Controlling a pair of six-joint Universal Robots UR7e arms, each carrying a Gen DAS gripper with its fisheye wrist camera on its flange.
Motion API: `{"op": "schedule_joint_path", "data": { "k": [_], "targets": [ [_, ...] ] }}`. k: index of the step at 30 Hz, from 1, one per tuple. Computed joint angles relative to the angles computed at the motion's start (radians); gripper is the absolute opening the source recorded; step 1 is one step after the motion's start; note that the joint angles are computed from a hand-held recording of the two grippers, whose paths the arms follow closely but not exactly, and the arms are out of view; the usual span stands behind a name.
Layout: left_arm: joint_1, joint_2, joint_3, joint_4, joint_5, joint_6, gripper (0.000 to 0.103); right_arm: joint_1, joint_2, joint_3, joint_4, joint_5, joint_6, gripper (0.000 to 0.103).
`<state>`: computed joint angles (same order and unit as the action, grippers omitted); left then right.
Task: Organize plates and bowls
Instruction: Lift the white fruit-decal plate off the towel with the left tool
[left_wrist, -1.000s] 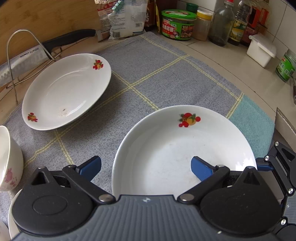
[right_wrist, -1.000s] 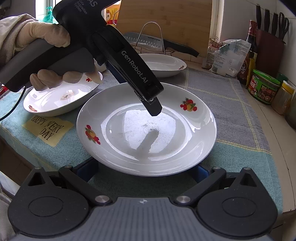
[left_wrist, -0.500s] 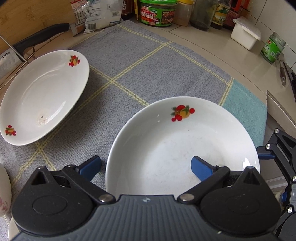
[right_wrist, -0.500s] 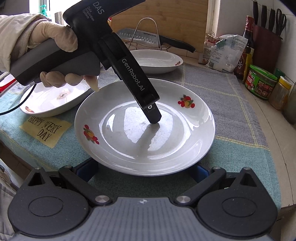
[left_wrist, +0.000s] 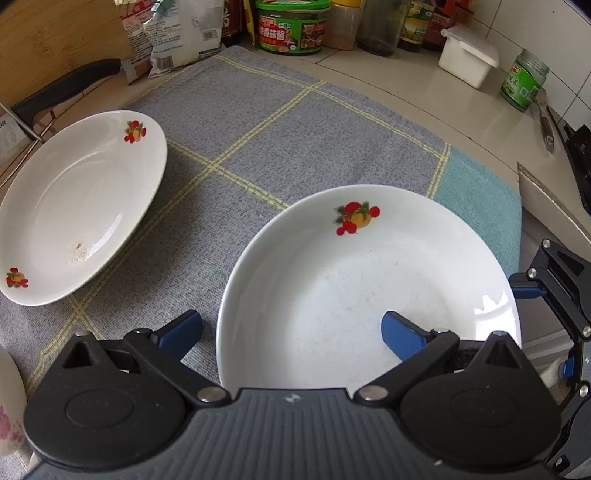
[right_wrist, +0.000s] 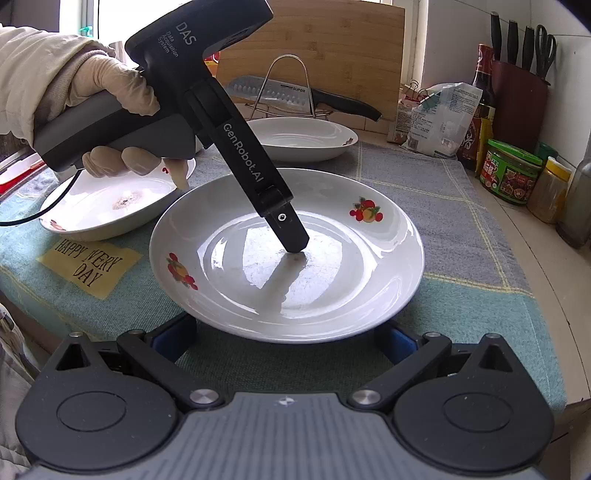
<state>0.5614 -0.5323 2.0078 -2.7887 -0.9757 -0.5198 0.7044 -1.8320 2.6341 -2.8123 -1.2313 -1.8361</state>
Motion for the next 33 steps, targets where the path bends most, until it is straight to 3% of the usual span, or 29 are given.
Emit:
{"op": "schedule_joint_path", "data": {
  "k": [6,14,23,33],
  "targets": [
    [0.024,-0.025,-0.006,0.005,-0.102,0.054,0.102,-0.034,-0.018,0.001,0.037,0.04,-0.037,0.103],
    [0.074,-0.06,0.002,-0.036,-0.194,0.059,0.097,-0.003,-0.006,-0.001,0.0,-0.002,-0.002,0.103],
    [0.092,-0.084,-0.001,-0.01,-0.216,0.074,0.074,0.014,0.019,-0.002,-0.049,-0.008,0.012,0.103],
    [0.104,-0.095,-0.008,0.017,-0.236,0.11,0.073,0.065,0.045,-0.033,-0.015,-0.066,0.043,0.103]
  ]
}}
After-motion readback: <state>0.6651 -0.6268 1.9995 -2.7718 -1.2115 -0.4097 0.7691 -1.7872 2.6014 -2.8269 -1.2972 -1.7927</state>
